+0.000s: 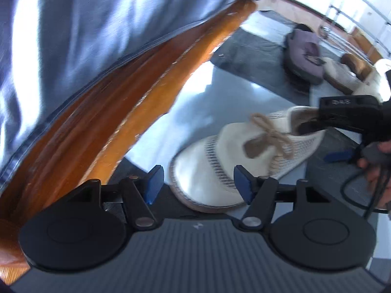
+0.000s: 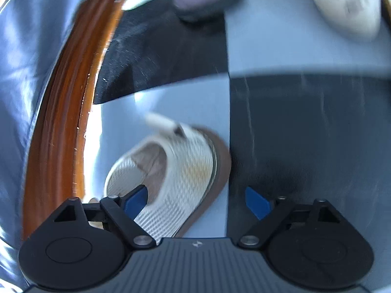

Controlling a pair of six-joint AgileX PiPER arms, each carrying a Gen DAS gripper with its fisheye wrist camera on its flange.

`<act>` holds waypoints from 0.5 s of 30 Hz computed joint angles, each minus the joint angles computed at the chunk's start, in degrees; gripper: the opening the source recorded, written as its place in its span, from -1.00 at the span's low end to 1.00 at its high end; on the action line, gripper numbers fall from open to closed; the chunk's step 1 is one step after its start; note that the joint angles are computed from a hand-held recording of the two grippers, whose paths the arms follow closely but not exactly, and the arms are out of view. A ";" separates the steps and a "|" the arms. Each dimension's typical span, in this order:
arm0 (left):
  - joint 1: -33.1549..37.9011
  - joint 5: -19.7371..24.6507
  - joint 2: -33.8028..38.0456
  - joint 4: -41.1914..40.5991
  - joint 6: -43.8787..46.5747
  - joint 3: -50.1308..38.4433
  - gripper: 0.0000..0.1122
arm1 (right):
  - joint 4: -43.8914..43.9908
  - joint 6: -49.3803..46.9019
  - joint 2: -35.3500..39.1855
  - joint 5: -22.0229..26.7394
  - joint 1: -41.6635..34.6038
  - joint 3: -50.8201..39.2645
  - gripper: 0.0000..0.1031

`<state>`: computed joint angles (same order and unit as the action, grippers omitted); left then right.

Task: Organize scattered shoes
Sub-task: 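Grasp the shoe heel with the right gripper while the left gripper sets it along the wooden edge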

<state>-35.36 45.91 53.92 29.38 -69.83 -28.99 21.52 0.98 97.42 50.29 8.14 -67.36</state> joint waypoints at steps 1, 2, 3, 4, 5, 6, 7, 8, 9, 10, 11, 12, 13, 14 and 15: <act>0.68 -0.72 -0.12 -0.45 -0.47 0.39 0.11 | -0.96 -1.36 0.49 0.23 0.69 -0.65 0.45; 1.50 -1.79 -0.38 -1.00 -0.89 0.86 0.11 | -1.36 -1.47 0.63 -0.40 1.13 -0.43 0.45; 2.32 -2.86 -0.64 -1.58 -1.29 1.33 0.11 | -1.89 -0.94 0.63 -1.46 1.69 0.10 0.46; 2.49 -3.42 -0.56 -1.65 -1.62 1.54 0.11 | -1.94 -0.29 0.72 -2.36 2.02 0.69 0.42; 2.28 -3.68 -0.28 -1.41 -1.93 1.61 0.11 | -1.68 0.42 0.86 -3.16 2.21 1.33 0.34; 1.07 -3.29 0.29 -0.03 -3.31 1.59 0.11 | -2.36 1.50 0.95 -3.63 2.61 1.67 0.25; -0.24 -2.73 0.77 1.56 -4.67 1.54 0.11 | -3.29 2.75 0.81 -3.79 3.02 1.78 0.24; -1.29 -2.29 1.12 2.89 -5.70 1.52 0.11 | -3.99 3.93 0.54 -3.89 3.33 1.85 0.22; -1.89 -2.19 1.06 3.96 -6.79 1.67 0.11 | -4.26 4.74 0.61 -4.02 3.61 1.70 0.17; -2.29 -2.27 0.74 4.91 -8.02 1.92 0.11 | -4.07 4.98 0.92 -4.21 3.73 1.50 0.05; -2.14 -2.49 0.20 5.18 -8.54 2.17 0.11 | -3.17 4.33 1.42 -4.41 3.62 1.09 0.00; -1.43 -2.89 -0.60 4.82 -8.50 2.45 0.11 | -0.51 1.55 1.91 -4.52 3.11 0.43 -0.02; -0.20 -3.45 -1.62 4.08 -8.07 2.84 0.11 | 2.01 -2.23 2.04 -4.96 3.16 -0.18 -0.03; 0.86 -3.89 -2.32 3.36 -7.47 3.11 0.11 | 2.97 -4.80 1.65 -5.80 3.73 -0.16 -0.03; 2.03 -4.32 -2.99 2.51 -6.76 3.40 0.11 | 3.62 -7.20 0.90 -6.75 4.36 0.19 -0.03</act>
